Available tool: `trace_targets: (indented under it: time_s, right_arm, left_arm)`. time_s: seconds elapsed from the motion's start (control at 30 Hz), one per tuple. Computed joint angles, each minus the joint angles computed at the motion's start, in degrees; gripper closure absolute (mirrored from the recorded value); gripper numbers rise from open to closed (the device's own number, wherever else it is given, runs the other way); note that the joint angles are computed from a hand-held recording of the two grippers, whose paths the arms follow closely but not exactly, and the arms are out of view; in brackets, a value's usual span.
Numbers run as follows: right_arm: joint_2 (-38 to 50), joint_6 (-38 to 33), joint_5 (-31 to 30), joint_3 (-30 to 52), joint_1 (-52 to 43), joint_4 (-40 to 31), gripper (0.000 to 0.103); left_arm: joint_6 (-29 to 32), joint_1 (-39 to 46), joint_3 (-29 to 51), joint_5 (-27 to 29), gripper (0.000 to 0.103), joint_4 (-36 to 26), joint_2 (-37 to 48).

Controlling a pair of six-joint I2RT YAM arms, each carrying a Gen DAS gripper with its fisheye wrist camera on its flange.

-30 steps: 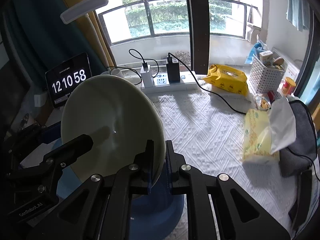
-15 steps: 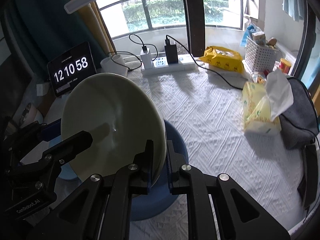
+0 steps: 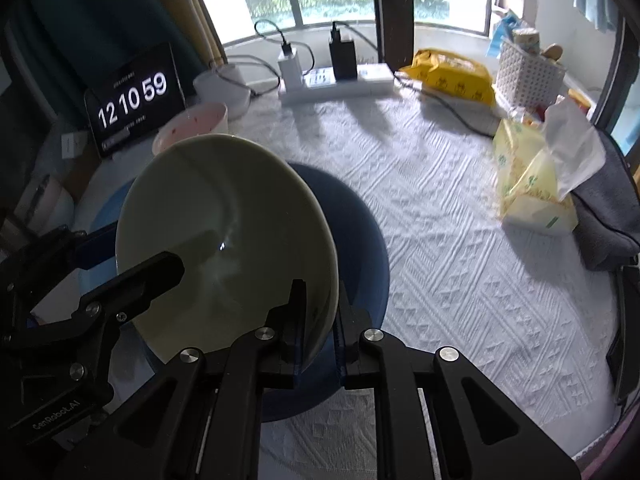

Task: Organize plates and bowls

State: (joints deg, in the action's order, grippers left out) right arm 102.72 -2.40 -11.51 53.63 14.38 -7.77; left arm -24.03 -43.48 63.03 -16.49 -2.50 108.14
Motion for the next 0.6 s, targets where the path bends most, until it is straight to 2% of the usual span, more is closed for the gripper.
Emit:
trace_targets:
  time_s: [0.3,0.6]
  right_arm:
    - [0.9,-0.3,-0.1,-0.2,-0.1,0.5,0.088]
    - [0.8,-1.4,0.1,0.0,0.4,0.6,0.086]
  left_arm:
    - [0.0,0.4,1.0,1.9,0.061,-1.6,3.0]
    - [0.0,1.3,-0.5,1.9,0.06,0.0,2.0]
